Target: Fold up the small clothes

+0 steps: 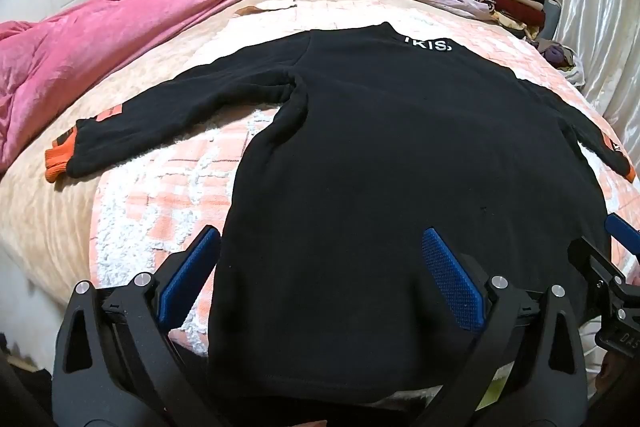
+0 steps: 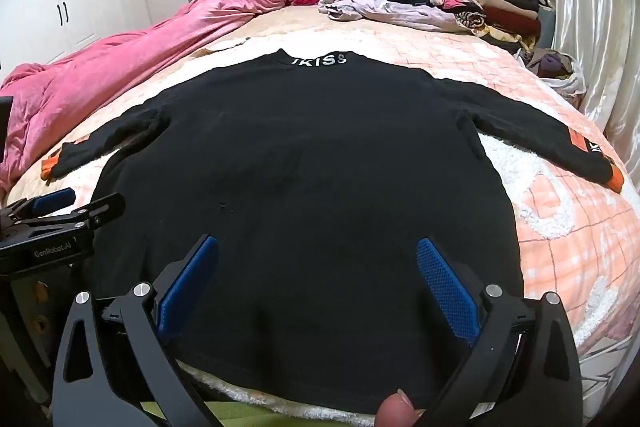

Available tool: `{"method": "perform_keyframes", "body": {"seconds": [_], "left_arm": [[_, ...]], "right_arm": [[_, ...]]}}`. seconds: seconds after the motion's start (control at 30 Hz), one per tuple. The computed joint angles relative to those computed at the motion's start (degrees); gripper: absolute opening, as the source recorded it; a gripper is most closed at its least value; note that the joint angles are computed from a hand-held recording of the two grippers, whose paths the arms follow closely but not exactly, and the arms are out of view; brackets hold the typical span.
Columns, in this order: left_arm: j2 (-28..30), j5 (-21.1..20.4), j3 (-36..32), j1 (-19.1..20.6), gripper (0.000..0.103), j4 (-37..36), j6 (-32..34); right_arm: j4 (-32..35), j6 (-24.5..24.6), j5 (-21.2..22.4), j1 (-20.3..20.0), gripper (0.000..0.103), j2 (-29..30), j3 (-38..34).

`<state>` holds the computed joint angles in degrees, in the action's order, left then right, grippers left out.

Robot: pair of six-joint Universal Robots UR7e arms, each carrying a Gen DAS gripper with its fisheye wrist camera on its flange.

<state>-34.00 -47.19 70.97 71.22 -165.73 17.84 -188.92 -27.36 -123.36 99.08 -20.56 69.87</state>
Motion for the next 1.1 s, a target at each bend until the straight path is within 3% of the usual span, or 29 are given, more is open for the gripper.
{"method": "perform_keyframes", "body": {"seconds": [1.1], "left_arm": [[0.5, 0.7, -0.3, -0.4, 0.094, 0.8, -0.7]], "right_arm": [[0.1, 0.1, 0.3, -0.2, 0.099, -0.3, 0.3]]}}
